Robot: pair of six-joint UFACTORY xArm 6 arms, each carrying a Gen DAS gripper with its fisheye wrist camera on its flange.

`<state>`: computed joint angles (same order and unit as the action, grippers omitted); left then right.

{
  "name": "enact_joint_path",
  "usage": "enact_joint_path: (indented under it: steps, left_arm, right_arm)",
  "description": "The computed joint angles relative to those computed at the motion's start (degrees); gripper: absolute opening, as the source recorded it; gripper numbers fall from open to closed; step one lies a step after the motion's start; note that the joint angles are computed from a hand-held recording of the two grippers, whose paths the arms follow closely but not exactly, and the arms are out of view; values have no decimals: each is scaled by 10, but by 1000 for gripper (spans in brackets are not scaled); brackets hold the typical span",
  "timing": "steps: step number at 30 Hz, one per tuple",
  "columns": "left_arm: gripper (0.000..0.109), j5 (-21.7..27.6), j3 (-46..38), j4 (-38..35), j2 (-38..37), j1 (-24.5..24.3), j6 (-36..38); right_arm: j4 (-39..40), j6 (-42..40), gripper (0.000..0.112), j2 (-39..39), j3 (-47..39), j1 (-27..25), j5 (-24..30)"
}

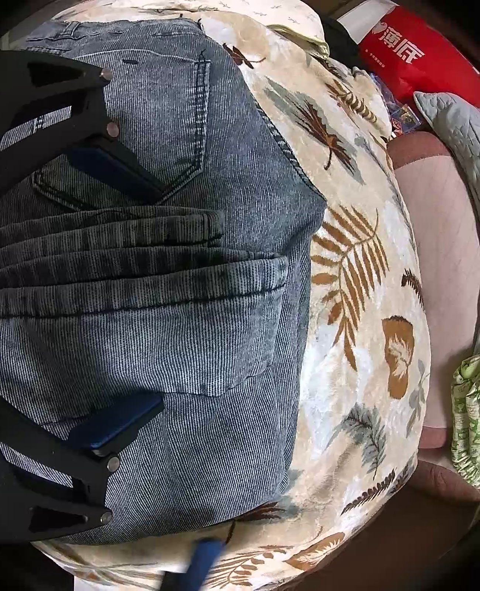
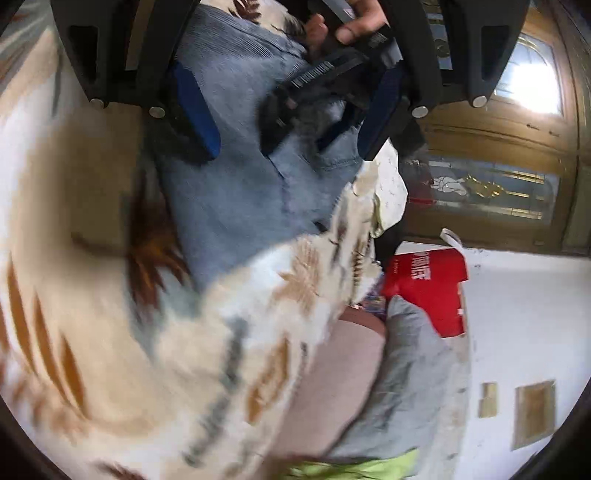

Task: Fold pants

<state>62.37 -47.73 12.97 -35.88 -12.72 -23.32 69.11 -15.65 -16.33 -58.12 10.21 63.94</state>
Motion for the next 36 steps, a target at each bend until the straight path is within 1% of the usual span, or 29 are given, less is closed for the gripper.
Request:
enact_joint_path:
  steps: [2,4,5,6,8,11,12,14,15,16,17,18,21,23,25,27,28,29,31,34,35,36]
  left_arm:
    - [103,-1,1,-1,0,0,-2]
    - [103,-2,3,2,-2,-3,-7]
    - [103,-3,5,2,-3,-5,-9]
    - [103,-3,6,2,-4,-5,-9]
    - [103,-5,8,-1,-7,-3,-7]
    - [103,-5,7,0,-6,-3,-9]
    - [103,-5,8,1,-7,-4,-11]
    - [103,-3,8,2,-9,-6,-14]
    - [103,-2,7,3,-8,-6,-14]
    - [103,-3,8,2,-10,-6,-12]
    - [103,-6,10,-2,-15,-4,-10]
    - [103,-7,11,-7,-17,-2,-6]
    - [103,0,6,-21,-20,4,-1]
    - [103,1,8,-26,-37,5,-8]
    - [103,3,11,-29,-59,5,-7]
    - [103,7,16,-26,-86,5,-8]
    - [103,11,18,-26,-98,6,-8]
    - [103,15,24,-31,-122,12,-1]
    - [103,24,32,-31,-156,22,8]
    - [103,43,52,-47,-223,71,23]
    - [103,57,64,-60,-256,99,26]
    - [103,68,72,-68,-280,120,27]
  right_arm:
    - [1,3,80,37,-33,11,-12]
    - [-16,2,80,89,-75,21,-19]
    - [-30,15,80,106,-84,27,-32]
    - [-32,21,80,122,-86,24,-32]
    - [1,13,80,121,-77,18,-31]
    - [1,-1,80,92,-69,17,-29]
    - [-3,-8,80,88,-72,21,-37]
    - [-14,-11,81,102,-80,29,-54]
    - [-26,-8,82,122,-89,31,-50]
    - [-15,-5,82,133,-89,27,-44]
    - [5,-5,81,120,-76,24,-52]
    - [5,-1,81,98,-66,19,-44]
    - [-2,-29,82,29,-30,11,-13]
    - [8,-34,82,-41,27,-6,21]
    - [1,-16,84,-89,78,-14,34]
    - [-21,-3,88,-111,118,-16,39]
    - [-30,3,86,-109,137,-8,32]
    - [-15,-2,86,-122,153,-11,19]
    - [-7,4,86,-133,149,-22,32]
    - [22,-25,86,-167,155,-26,29]
    - [21,-30,87,-173,160,-20,22]
    - [4,-27,91,-171,162,-8,7]
